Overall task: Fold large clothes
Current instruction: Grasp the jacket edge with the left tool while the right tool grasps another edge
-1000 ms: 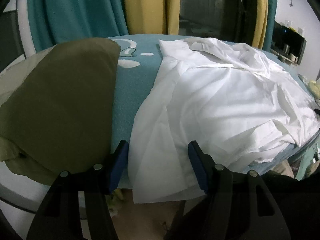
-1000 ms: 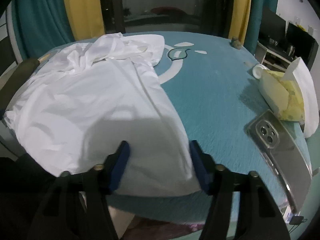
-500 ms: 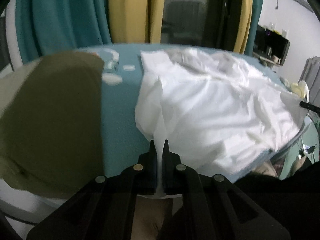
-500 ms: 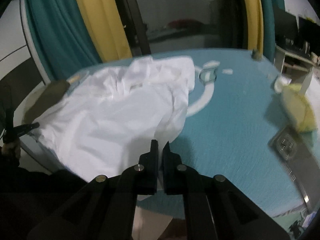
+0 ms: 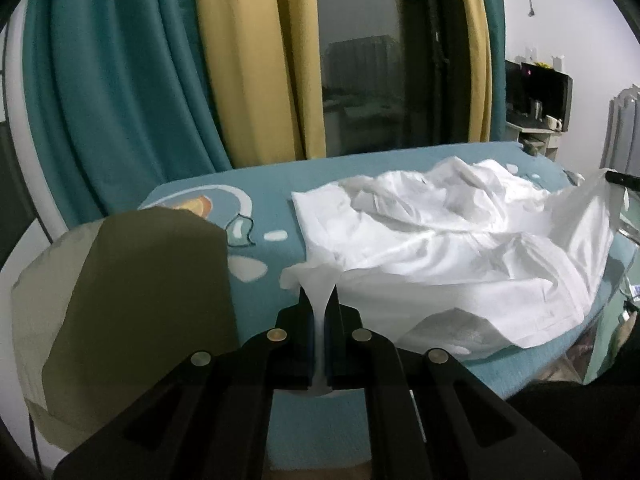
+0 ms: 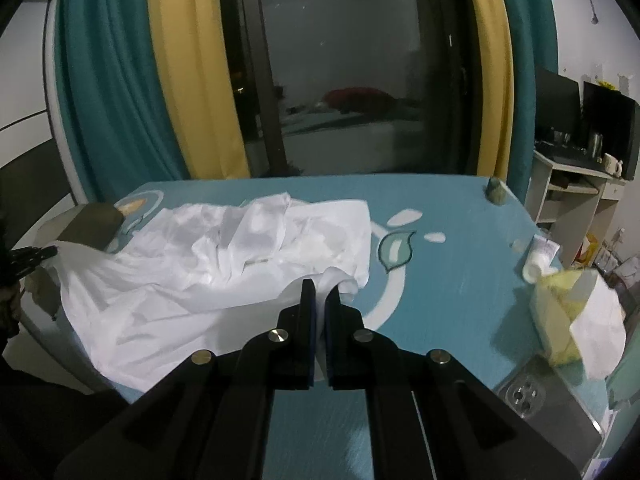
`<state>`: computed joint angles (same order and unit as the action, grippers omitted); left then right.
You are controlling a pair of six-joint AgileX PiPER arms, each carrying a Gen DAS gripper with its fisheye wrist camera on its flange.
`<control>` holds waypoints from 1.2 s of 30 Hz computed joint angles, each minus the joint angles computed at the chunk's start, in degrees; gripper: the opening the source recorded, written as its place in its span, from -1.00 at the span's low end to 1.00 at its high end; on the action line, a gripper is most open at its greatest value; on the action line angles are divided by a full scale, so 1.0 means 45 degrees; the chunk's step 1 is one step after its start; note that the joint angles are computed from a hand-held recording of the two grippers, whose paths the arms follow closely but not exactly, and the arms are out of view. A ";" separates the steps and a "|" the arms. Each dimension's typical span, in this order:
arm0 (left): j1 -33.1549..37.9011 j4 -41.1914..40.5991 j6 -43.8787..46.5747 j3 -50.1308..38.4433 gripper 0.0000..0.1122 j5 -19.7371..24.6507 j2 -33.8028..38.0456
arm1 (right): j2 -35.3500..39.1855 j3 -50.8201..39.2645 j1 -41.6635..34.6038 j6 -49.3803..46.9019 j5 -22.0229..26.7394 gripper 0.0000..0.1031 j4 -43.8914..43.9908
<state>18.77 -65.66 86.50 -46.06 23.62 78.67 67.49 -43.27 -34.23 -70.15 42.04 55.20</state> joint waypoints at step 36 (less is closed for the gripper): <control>-0.1939 0.3140 -0.6018 -0.9995 -0.92 -0.0854 0.8103 | 0.7681 -0.7479 0.2522 0.3888 -0.2697 -0.92 -0.1198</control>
